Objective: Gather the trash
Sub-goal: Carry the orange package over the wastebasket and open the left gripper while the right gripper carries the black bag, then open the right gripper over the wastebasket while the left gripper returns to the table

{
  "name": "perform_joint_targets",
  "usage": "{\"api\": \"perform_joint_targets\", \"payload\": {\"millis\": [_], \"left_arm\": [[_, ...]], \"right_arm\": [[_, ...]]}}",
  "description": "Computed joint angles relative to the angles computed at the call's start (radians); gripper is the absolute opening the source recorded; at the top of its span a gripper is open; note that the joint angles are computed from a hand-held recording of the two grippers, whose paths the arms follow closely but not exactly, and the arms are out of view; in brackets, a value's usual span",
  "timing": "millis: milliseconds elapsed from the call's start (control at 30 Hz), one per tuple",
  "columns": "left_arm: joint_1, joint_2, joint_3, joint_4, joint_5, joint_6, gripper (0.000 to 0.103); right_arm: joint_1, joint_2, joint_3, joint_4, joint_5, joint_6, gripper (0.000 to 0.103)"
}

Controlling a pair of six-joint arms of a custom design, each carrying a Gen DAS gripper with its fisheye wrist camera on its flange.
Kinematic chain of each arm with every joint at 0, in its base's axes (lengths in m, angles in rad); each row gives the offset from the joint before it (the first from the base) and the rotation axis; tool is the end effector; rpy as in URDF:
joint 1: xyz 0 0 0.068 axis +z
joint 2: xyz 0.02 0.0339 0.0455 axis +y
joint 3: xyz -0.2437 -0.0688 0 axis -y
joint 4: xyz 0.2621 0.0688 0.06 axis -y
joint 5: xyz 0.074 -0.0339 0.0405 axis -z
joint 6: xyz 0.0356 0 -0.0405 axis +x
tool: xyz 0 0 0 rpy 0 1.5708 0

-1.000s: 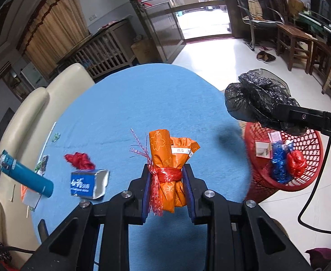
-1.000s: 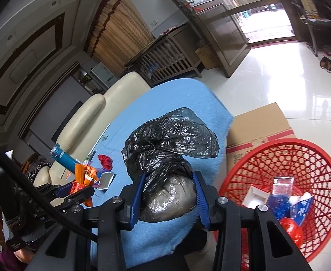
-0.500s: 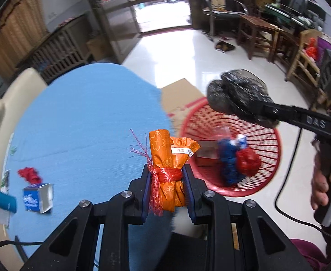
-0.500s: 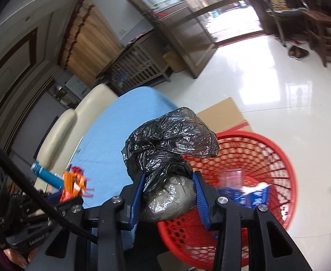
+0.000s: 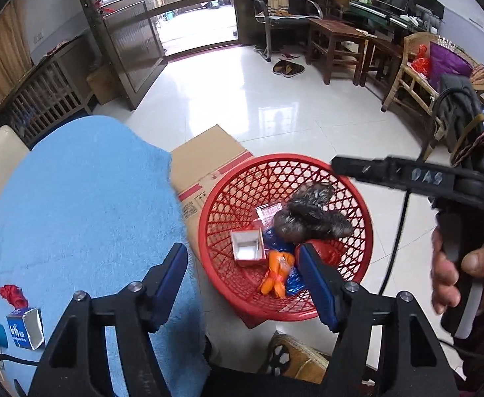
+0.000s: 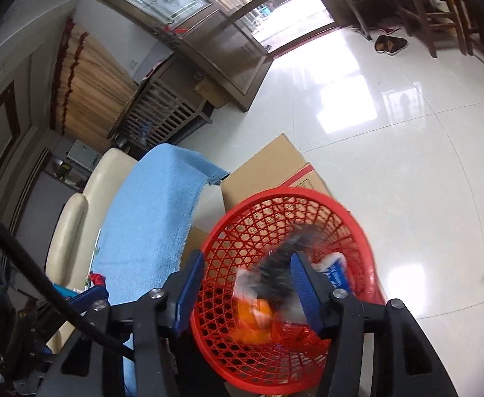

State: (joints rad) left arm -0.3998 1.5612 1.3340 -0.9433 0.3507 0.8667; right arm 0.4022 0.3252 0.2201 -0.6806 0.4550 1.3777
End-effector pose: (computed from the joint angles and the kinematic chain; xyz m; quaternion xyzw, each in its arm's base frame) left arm 0.2977 -0.1391 0.2577 0.5990 0.7574 -0.1210 0.2300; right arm 0.1266 0.0369 0.1486 0.4981 0.7547 0.1584 0.3965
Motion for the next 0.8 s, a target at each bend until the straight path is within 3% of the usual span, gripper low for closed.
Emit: {"api": "perform_joint_targets", "payload": {"millis": [133,300,433,633,800], "left_arm": [[0.050,0.021,0.008,0.006,-0.009,0.008,0.070],[0.141,0.014,-0.025,0.066,-0.024,0.057,0.070],[0.235,0.061,0.035,0.095,-0.013,0.068,0.071],[0.374,0.273,0.309,0.119,-0.034,-0.057,0.071],[0.460,0.566,0.718,0.031,-0.111,-0.252,0.071]], "right_arm": [[0.006,-0.050,0.009,-0.053,0.021,0.010,0.059],[0.005,0.054,0.044,0.026,0.015,-0.017,0.059],[0.012,0.165,0.077,0.108,0.007,-0.041,0.059],[0.031,0.344,0.141,0.216,-0.006,-0.074,0.059],[0.044,0.510,0.199,0.316,-0.027,-0.106,0.059]]}}
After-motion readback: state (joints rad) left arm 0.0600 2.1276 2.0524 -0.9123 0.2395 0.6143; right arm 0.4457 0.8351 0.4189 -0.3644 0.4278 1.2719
